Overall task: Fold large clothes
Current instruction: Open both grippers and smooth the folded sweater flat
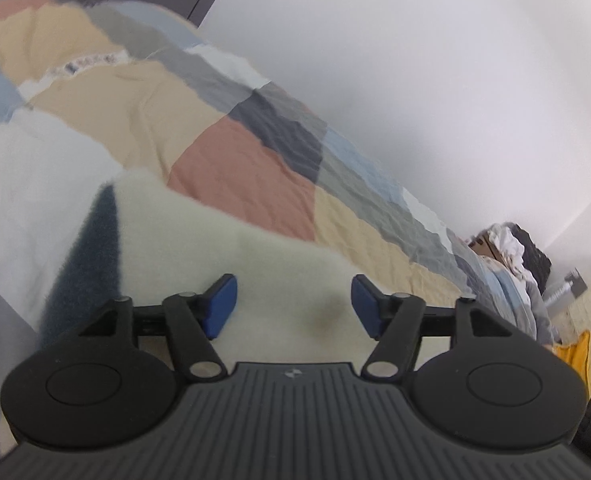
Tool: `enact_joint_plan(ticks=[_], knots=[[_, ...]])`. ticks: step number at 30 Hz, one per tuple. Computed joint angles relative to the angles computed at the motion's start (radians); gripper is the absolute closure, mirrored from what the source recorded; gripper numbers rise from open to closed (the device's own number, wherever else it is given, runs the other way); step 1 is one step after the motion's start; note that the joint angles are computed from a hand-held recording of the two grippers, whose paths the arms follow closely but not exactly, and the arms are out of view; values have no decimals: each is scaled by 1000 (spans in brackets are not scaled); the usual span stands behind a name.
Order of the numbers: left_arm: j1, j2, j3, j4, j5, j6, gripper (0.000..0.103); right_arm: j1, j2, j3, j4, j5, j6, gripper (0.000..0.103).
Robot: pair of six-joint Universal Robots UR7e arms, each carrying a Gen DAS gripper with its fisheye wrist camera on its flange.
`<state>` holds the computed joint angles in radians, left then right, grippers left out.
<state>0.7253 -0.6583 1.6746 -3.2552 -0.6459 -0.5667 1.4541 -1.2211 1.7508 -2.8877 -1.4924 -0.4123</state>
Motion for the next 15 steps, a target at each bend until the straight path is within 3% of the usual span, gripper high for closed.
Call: enact_joint_plan(ticks=[7, 15], knots=[[-77, -26, 52, 58, 75, 0, 33, 41, -57, 89, -86, -68, -117, 49], [-126, -8, 49, 258, 160, 15, 32, 84, -94, 195, -193, -122, -295, 49]])
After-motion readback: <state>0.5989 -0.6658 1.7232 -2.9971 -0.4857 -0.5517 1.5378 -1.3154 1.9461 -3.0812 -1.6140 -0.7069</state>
